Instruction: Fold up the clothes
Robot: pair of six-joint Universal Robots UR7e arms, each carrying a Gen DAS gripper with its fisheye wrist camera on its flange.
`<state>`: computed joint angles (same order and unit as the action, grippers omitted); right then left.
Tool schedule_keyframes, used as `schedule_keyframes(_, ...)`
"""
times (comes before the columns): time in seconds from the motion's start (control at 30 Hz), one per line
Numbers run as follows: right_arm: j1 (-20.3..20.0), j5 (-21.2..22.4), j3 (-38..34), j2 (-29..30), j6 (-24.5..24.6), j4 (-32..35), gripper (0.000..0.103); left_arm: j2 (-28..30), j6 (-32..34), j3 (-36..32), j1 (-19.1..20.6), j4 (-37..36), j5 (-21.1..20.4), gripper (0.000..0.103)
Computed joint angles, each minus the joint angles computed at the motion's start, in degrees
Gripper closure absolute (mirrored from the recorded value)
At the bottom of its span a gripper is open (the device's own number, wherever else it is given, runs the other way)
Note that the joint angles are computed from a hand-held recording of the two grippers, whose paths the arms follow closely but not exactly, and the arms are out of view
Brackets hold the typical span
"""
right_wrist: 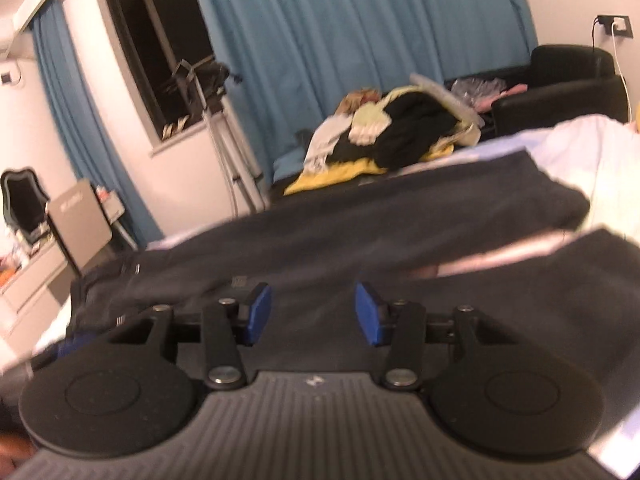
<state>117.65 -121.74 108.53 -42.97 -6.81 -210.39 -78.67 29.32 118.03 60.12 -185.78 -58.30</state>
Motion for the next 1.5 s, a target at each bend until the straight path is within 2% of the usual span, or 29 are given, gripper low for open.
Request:
schedule_keyframes(0.07,0.31,-0.30,0.61,0.11,1.65,1.28,0.053,-0.24,0.20,0.83,-0.58,-0.75,1.18,0.010)
schedule_keyframes(0.17,1.13,-1.54,0.03,0.66,0.40,0.63,0.047,-1.55,-0.31,2.29,-1.09,-0.87,2.58,0.010)
schedule_keyframes(0.23,1.25,-1.46,-0.07,0.78,-0.24,-0.81,0.040,-3.04,-2.93,2.10,-0.66,3.45,1.47,0.010)
schedule_keyframes(0.37,-0.08,1.16,1.35,-0.40,3.23,-2.23,0.034,-5.36,-9.82,0.85,0.35,9.52,1.05,0.010)
schedule_keyframes(0.5,-0.76,4.23,4.02,-2.19,6.50,-7.45,0.018,-8.79,-19.49,-2.13,2.10,18.66,0.98,0.010)
schedule_keyframes(0.6,-0.84,3.98,4.11,-3.91,7.37,-6.56,0.017,-11.07,-26.35,-5.08,3.60,25.88,0.77,0.010)
schedule_keyframes(0.67,-0.93,4.16,4.13,-4.97,7.02,-5.53,0.017,-12.35,-27.34,-7.00,4.30,29.30,3.01,0.010)
schedule_keyframes(0.77,-2.32,8.01,5.65,-7.84,9.84,-3.85,0.017,-14.60,-33.39,-8.84,6.37,31.54,2.72,0.010)
schedule_keyframes(0.87,-4.19,11.74,8.10,-11.69,13.12,-2.71,0.008,-16.58,-39.86,-9.74,8.87,30.56,2.72,0.010)
schedule_keyframes(0.9,-4.94,12.34,9.45,-13.20,14.86,-3.07,0.000,-17.06,-42.57,-10.11,9.80,30.40,2.89,0.010)
schedule_keyframes(1.07,-9.87,14.23,17.73,-22.13,26.01,-5.20,0.000,-17.38,-60.74,-10.93,15.23,30.19,0.20,0.010)
schedule_keyframes(1.23,-15.81,13.20,25.64,-30.36,32.86,-2.58,0.000,-16.26,-65.46,-13.42,16.41,34.87,1.87,0.010)
schedule_keyframes(1.37,-21.70,17.98,30.86,-33.71,37.61,-2.93,0.000,-15.67,-65.09,-13.69,16.44,35.92,1.13,0.011)
schedule_keyframes(1.47,-24.16,20.46,31.46,-33.47,37.89,-2.22,0.001,-13.50,-64.13,-16.30,18.24,39.42,-2.19,0.012)
schedule_keyframes(1.5,-24.76,21.44,31.13,-32.89,37.91,-2.23,0.002,-12.54,-63.92,-17.43,19.05,40.68,-3.55,0.018)
